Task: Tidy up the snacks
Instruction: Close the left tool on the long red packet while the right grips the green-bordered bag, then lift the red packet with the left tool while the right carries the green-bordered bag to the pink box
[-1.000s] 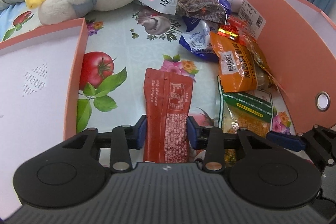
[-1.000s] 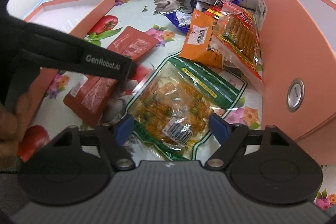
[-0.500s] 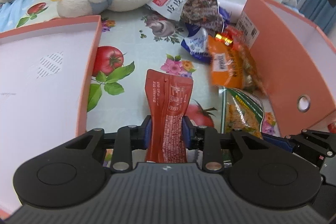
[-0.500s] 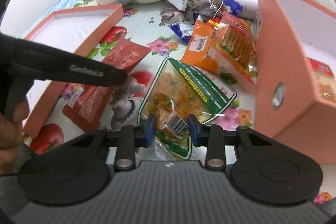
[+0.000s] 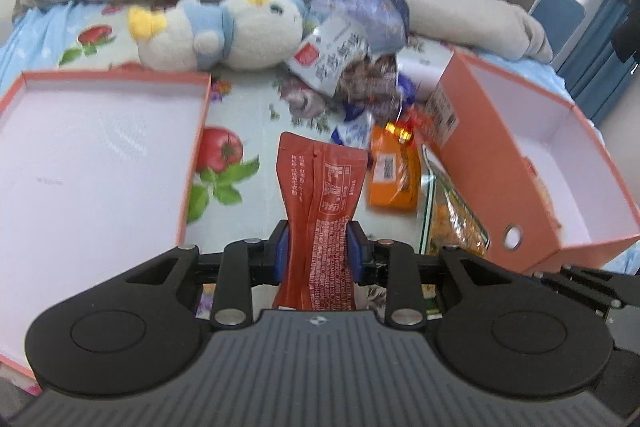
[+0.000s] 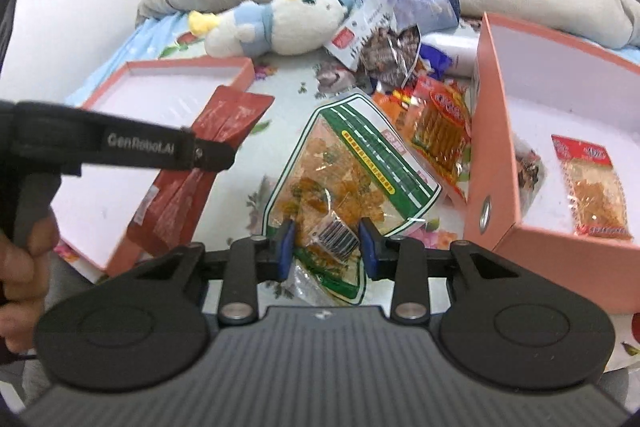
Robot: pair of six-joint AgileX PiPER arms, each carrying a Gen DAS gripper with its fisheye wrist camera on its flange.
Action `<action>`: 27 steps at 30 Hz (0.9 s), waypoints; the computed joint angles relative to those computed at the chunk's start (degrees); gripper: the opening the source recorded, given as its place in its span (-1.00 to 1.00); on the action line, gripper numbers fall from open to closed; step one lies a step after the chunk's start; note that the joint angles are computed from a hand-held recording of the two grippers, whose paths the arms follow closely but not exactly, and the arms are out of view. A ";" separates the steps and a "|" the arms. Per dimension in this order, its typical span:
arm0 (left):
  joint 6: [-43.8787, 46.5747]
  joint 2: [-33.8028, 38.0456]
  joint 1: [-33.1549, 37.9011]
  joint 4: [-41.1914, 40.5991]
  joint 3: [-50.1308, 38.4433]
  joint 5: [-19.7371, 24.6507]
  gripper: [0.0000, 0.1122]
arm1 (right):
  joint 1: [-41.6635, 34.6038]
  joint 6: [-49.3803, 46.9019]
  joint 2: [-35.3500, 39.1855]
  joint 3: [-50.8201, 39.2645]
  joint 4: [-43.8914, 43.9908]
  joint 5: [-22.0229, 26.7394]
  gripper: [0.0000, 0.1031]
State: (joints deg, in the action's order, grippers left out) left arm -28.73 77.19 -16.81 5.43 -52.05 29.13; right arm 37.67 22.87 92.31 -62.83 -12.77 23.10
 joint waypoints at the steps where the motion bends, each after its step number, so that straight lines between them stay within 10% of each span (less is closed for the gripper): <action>1: 0.28 -0.35 0.08 -0.17 -0.91 0.74 -0.40 | 0.17 0.21 -0.49 -0.31 -0.23 0.45 -0.29; 27: 2.83 7.17 -5.29 -1.08 -31.91 11.41 -0.39 | -7.59 4.41 -7.05 -12.52 -9.90 4.00 -0.29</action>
State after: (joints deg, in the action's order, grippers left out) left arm -25.90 84.35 -22.09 4.35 -83.96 40.53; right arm 30.08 27.28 85.26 -75.35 -22.67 27.10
